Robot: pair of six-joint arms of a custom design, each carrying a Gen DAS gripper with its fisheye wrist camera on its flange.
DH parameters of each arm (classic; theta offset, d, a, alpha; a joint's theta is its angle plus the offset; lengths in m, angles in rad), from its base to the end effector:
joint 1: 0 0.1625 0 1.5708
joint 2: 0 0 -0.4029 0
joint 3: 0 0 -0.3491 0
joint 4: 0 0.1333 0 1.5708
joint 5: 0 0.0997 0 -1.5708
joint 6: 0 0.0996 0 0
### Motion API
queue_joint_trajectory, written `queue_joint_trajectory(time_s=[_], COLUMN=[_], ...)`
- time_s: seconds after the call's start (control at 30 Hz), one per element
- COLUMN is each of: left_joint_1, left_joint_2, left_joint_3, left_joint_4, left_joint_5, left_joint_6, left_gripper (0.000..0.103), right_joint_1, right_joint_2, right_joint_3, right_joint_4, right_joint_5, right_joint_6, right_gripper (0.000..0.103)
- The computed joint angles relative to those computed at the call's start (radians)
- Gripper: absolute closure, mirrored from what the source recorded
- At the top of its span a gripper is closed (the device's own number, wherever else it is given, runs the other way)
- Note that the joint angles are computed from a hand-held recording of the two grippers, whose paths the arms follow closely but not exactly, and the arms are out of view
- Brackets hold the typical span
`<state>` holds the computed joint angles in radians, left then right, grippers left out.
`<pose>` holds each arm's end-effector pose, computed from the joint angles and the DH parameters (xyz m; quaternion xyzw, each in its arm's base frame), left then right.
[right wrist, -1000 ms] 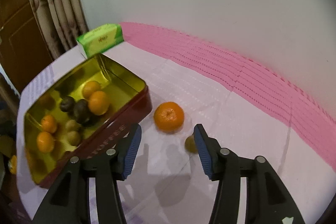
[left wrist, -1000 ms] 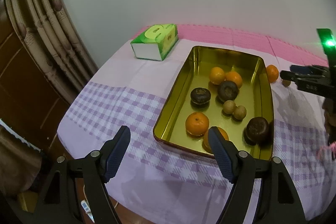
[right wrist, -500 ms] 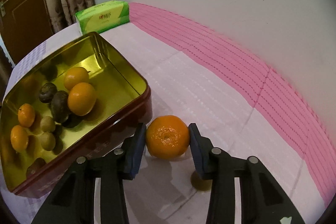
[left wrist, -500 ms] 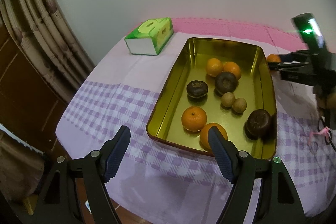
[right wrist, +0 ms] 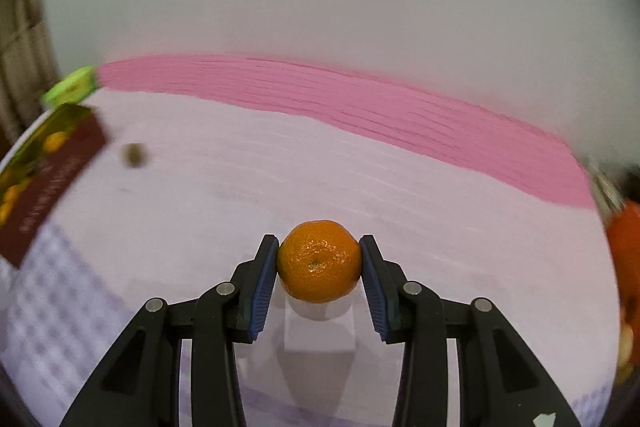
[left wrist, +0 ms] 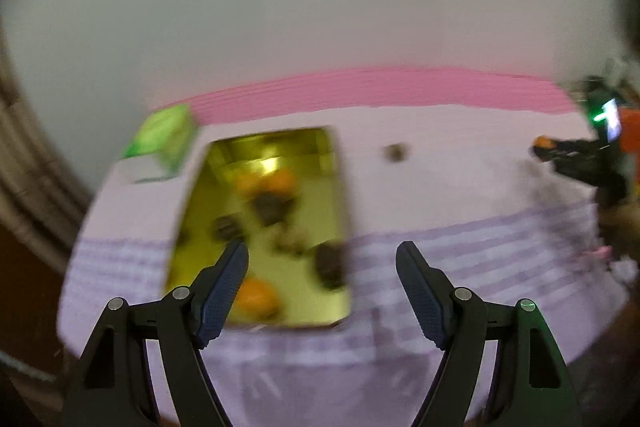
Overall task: Organize fruits
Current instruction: 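Grasp the small kiwi on the cloth with the left gripper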
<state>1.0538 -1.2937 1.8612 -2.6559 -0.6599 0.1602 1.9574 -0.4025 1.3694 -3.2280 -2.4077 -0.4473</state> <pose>-0.0735 -0.5581 0.3587 0.1822 0.8563 -0.3016 0.3777 0.3145 -0.6151 0.0450 0.2225 -0.8418 0.2974 0.3916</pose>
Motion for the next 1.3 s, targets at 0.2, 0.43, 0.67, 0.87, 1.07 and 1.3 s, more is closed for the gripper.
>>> queue_joint_trajectory(time_s=[0.2,0.43,0.67,0.87,1.07,1.3], left_joint_1=[0.060,0.125,0.176,0.197,0.178,0.123], left_joint_2=[0.198,0.497,0.651,0.720,0.699,0.530], left_joint_3=[-0.321,-0.714,-0.936,-1.043,-0.945,-0.628], left_joint_4=[0.260,0.468,0.602,0.679,0.576,0.318], left_joint_5=[-0.227,-0.217,-0.197,-0.185,-0.161,-0.228], left_joint_6=[-0.094,-0.121,-0.171,-0.197,-0.140,-0.117], left_gripper=[0.026,0.026,0.028,0.044,0.078,0.078], right_joint_1=[-0.054,-0.077,-0.095,-0.105,-0.111,-0.112], right_joint_2=[-0.017,-0.065,-0.101,-0.114,-0.122,-0.120], right_joint_3=[0.038,0.108,0.147,0.157,0.164,0.157], right_joint_4=[-0.038,-0.076,-0.070,-0.064,-0.059,-0.053], right_joint_5=[-0.020,0.062,0.125,0.162,0.182,0.170], right_joint_6=[0.097,0.144,0.169,0.182,0.200,0.212], right_gripper=[0.065,0.065,0.065,0.065,0.065,0.065])
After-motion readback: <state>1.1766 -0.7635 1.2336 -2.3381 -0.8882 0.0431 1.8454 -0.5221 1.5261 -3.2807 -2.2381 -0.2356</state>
